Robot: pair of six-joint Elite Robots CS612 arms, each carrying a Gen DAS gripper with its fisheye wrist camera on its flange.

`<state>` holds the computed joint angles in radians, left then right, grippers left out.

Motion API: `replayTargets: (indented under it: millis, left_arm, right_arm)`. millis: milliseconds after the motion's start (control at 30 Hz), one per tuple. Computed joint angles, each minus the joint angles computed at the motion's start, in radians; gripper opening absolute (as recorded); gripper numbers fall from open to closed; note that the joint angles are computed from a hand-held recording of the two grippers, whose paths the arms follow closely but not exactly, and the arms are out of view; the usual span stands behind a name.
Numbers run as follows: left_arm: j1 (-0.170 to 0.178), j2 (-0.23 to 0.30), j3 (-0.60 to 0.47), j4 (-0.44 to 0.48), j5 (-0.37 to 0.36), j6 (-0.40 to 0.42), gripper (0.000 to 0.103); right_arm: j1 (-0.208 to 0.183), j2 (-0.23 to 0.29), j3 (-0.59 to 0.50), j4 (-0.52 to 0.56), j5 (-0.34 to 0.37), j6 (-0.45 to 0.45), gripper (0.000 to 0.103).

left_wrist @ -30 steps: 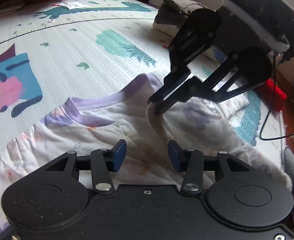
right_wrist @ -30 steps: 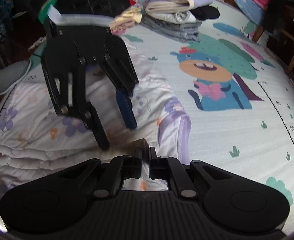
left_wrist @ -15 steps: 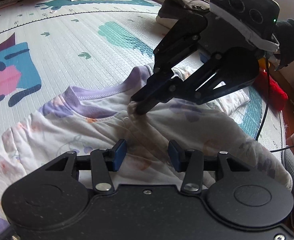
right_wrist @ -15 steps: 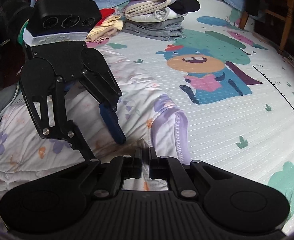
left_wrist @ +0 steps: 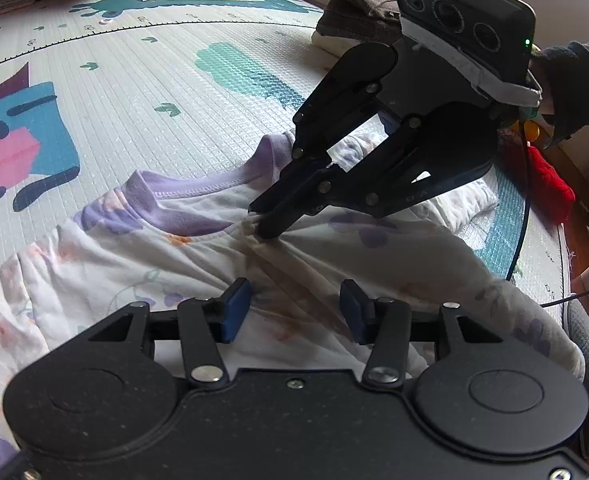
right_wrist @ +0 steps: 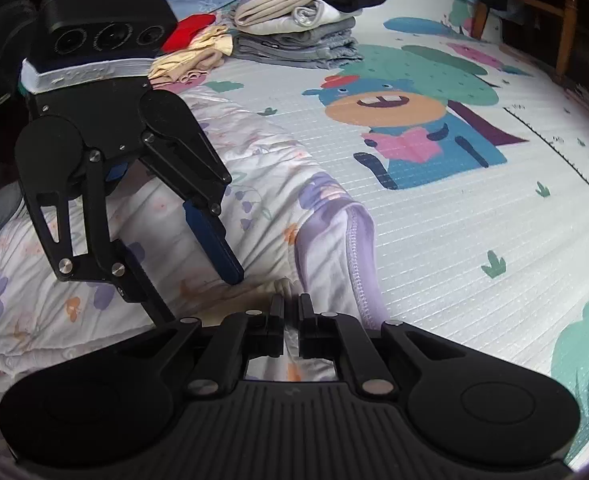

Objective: Fold clothes

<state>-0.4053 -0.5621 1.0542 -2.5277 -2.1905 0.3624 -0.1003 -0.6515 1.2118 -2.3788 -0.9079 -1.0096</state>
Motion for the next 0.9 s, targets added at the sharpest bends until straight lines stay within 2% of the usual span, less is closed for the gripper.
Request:
replayTargets:
  millis: [533, 667, 900]
  left_arm:
    - [0.001, 0.0, 0.003, -0.006, -0.008, -0.002, 0.052]
    - [0.0, -0.001, 0.007, -0.009, -0.009, 0.007, 0.055]
    - [-0.002, -0.001, 0.006, -0.006, -0.007, 0.006, 0.057]
  right_arm:
    - [0.01, 0.008, -0.033, 0.048, -0.033, 0.036, 0.008]
    - [0.018, 0.017, -0.072, 0.118, -0.065, 0.054, 0.009]
    - [0.048, 0.043, -0.176, 0.273, -0.177, 0.06, 0.01]
